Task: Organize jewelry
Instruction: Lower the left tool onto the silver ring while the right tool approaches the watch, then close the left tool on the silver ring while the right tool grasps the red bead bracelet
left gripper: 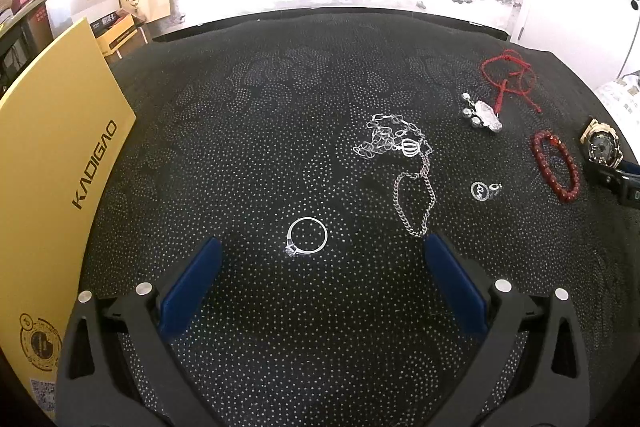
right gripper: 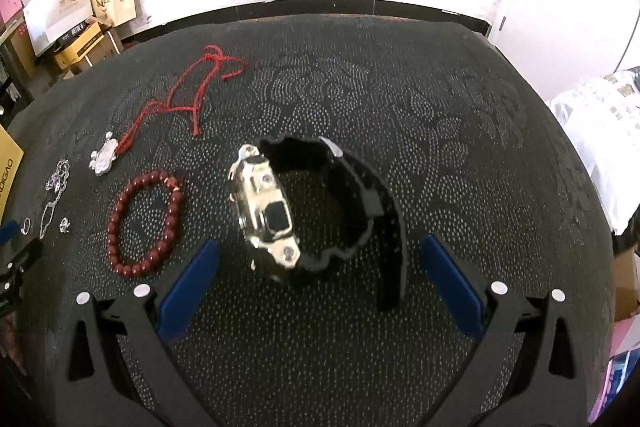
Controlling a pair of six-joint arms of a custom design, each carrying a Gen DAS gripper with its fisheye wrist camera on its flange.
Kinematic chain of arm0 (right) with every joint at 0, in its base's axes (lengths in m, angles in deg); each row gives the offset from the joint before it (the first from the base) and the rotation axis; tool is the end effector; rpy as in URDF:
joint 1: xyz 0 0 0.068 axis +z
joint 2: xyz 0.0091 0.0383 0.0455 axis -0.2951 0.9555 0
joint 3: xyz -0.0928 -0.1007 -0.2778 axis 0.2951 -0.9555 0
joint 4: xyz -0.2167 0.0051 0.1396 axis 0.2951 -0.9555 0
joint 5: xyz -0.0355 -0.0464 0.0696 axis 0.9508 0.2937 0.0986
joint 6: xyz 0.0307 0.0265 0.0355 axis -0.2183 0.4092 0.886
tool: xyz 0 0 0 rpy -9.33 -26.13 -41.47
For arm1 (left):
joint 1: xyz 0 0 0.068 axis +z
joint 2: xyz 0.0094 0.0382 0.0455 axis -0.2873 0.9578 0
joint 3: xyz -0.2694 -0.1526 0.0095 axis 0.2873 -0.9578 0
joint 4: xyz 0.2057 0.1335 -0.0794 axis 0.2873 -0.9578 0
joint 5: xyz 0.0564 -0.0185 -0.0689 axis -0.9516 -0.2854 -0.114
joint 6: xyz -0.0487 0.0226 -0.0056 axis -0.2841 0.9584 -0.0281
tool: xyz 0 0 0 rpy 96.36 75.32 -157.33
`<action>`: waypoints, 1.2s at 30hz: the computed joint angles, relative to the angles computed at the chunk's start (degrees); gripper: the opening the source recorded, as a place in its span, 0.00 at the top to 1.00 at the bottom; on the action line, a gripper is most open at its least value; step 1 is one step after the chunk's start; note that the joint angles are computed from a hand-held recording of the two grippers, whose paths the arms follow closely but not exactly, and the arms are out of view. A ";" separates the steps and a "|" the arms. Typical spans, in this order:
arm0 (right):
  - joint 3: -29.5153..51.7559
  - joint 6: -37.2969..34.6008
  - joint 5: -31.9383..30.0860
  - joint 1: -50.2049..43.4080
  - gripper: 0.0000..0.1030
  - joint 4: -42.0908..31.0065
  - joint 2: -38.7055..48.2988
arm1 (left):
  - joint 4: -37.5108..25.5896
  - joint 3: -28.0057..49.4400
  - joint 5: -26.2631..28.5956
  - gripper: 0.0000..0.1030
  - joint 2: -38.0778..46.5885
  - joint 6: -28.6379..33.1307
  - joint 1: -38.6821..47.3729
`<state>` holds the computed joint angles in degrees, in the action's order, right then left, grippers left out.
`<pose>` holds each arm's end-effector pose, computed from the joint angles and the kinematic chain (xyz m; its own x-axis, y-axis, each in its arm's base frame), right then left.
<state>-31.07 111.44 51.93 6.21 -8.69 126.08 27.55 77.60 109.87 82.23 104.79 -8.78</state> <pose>0.1389 0.0438 0.2240 -0.7123 0.4712 -0.5202 0.5393 0.8417 0.0239 0.2687 0.0242 0.2224 -0.6687 0.4583 -0.5855 0.5468 0.8367 0.0305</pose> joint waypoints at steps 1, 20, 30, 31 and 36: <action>0.01 0.22 0.12 0.31 0.05 -0.21 -0.02 | -0.11 -0.01 0.05 0.05 -0.05 0.06 0.05; 0.86 1.77 1.26 2.82 0.25 -2.15 -0.68 | -1.45 0.44 3.52 0.82 -1.87 3.87 3.48; 2.60 3.47 1.78 5.73 0.46 -2.78 0.95 | -1.23 -0.76 2.57 0.83 -3.36 4.28 3.35; 2.72 3.73 1.90 5.94 0.46 -2.96 0.79 | -1.70 -0.48 2.54 0.83 -3.35 4.28 3.41; 4.51 4.82 3.88 7.13 0.47 -5.13 0.08 | -3.54 1.10 1.61 0.83 -2.95 4.30 3.55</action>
<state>-26.56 116.26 55.81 13.34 -13.82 126.16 24.01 78.69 111.48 79.28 109.09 -5.24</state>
